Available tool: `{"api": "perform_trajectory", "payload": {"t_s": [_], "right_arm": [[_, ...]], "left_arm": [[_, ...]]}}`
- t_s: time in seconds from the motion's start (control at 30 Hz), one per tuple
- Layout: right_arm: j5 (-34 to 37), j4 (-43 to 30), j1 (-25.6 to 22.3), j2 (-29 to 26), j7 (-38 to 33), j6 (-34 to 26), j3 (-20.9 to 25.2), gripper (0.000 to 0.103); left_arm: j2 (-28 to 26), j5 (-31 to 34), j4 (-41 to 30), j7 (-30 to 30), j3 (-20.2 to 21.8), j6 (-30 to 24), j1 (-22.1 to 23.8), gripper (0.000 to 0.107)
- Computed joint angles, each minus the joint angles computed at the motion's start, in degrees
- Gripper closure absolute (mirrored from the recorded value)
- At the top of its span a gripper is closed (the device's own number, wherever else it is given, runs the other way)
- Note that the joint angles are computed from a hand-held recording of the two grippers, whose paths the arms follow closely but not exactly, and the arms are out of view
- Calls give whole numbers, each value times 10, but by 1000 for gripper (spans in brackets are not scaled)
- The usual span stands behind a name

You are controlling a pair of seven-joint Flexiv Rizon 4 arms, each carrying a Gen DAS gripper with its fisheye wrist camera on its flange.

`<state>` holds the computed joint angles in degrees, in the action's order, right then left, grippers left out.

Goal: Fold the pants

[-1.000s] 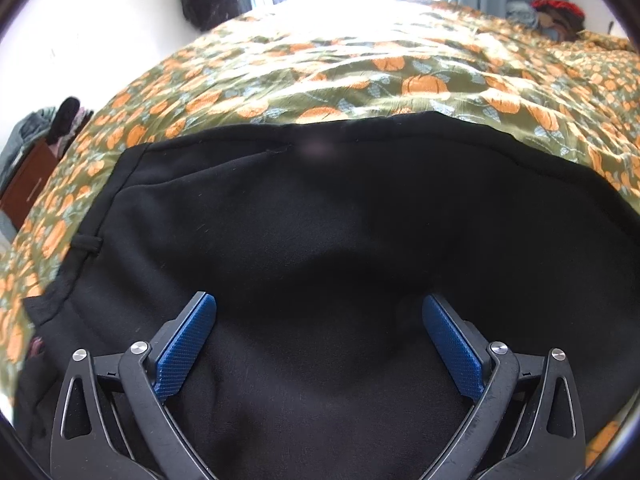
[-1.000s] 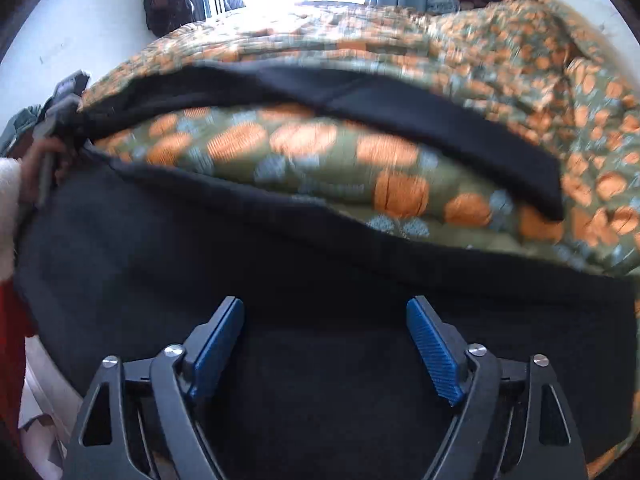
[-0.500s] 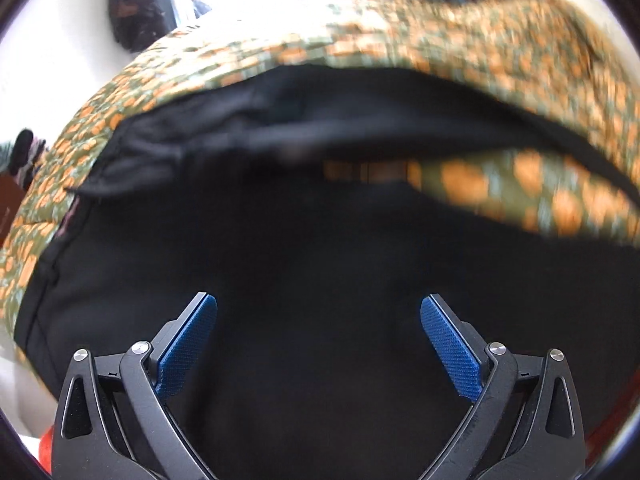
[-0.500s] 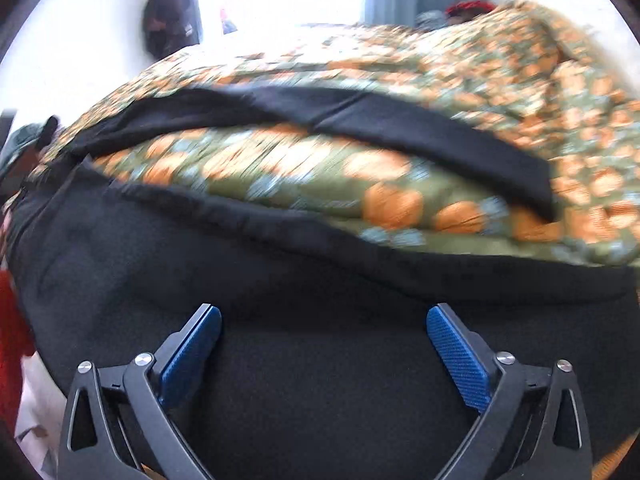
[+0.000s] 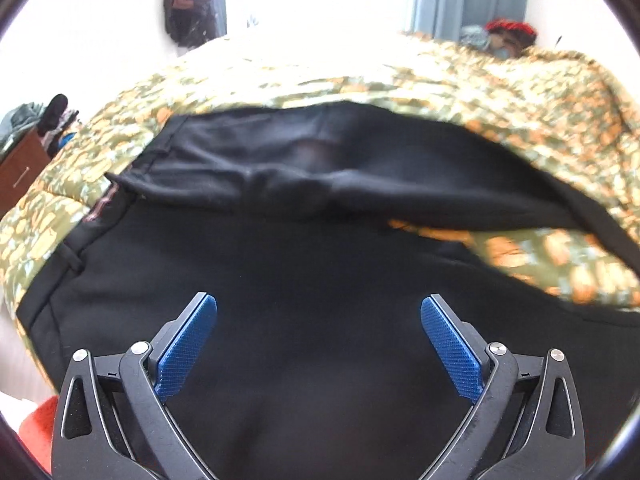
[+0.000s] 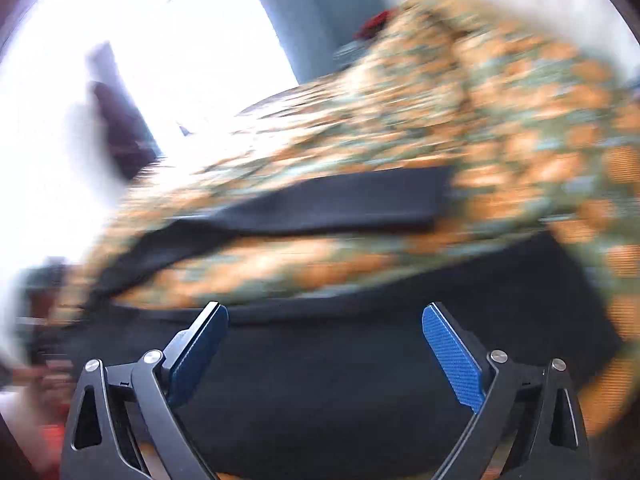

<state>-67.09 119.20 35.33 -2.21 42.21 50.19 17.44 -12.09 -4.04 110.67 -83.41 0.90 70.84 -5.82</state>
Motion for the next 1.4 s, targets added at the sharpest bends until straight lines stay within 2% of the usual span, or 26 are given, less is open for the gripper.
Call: {"api": "perform_trajectory", "payload": {"t_s": [0.07, 0.13, 0.17, 0.23, 0.27, 0.3, 0.33, 0.43, 0.5, 0.53, 0.57, 0.6, 0.63, 0.67, 0.73, 0.77, 0.83, 0.87, 0.93, 0.97, 1.03, 1.17, 1.3, 1.33, 1.37, 1.4], "right_arm": [[-37, -15, -25, -31, 29, 90, -32, 6], [-67, -4, -49, -43, 96, 140, -58, 6], [-86, 7, -60, -44, 140, 152, -67, 6], [-105, 43, -81, -29, 232, 135, -74, 11], [-108, 61, -87, -16, 268, 111, -70, 21], [-116, 73, -92, -5, 297, 90, -66, 26], [-122, 80, -100, 4, 310, 82, -63, 32], [-116, 81, -111, 9, 312, 59, -53, 36], [-57, 86, -108, 16, 298, 29, -40, 53], [-37, 93, -107, 21, 310, 16, -35, 73], [-31, 99, -107, 25, 326, 9, -33, 85], [-43, 106, -110, 29, 348, 9, -34, 86], [-39, 111, -111, 37, 340, 5, -32, 88], [-33, 107, -110, 40, 323, -1, -29, 89], [-62, 92, -109, 57, 287, 5, -25, 91], [-78, 80, -109, 62, 262, 12, -24, 91], [-96, 45, -99, 67, 192, 12, -12, 91], [-93, 30, -91, 70, 157, 2, -2, 91], [-82, 6, -72, 75, 104, -21, 16, 91], [-84, -4, -64, 79, 92, -31, 25, 91], [-92, -14, -49, 85, 92, -54, 40, 91], [-122, -26, -22, 101, 106, -93, 67, 91], [-120, -44, 5, 109, 71, -121, 89, 92], [-119, -43, 10, 113, 67, -123, 93, 92], [-115, -40, 14, 119, 63, -126, 97, 92], [-106, -37, 17, 124, 58, -130, 101, 92]], "left_arm": [[-29, 31, -17, -33, 14, -20, -11, 4], [-37, 24, 11, -36, 7, 48, -6, 4], [-37, 27, 16, -40, 9, 61, -9, 4], [-38, 33, 15, -43, 14, 65, -13, 4], [-38, 23, 19, -35, 7, 68, -8, 4], [-36, 17, 23, -30, 4, 72, -5, 4], [-36, 13, 26, -27, 3, 76, -5, 4], [-39, 25, 25, -38, 15, 86, -15, 4], [-42, 32, 22, -44, 21, 86, -19, 4], [-40, 31, 23, -43, 20, 85, -18, 4], [-41, 29, 20, -41, 19, 81, -16, 4], [-40, 32, 16, -43, 22, 71, -19, 4], [-37, 46, 2, -53, 33, 41, -27, 4], [-33, 66, -22, -60, 43, -14, -37, 4], [-15, 80, -47, -72, 37, -85, -32, 5], [1, 45, -38, -55, 25, -83, -22, 5], [23, -78, -5, 11, -19, -48, 11, 4], [24, -157, -10, 49, -45, -60, 26, 4], [8, -255, -41, 96, -67, -106, 34, 4], [-9, -318, -66, 121, -83, -140, 42, 4], [-43, -391, -112, 145, -101, -194, 46, 4], [-137, -394, -241, 117, -115, -293, 40, 4], [-184, -378, -301, 57, -108, -322, 31, 5], [-187, -370, -305, 43, -105, -326, 31, 11], [-185, -360, -302, 29, -98, -325, 29, 25], [-179, -356, -292, 29, -97, -320, 30, 85]]}}
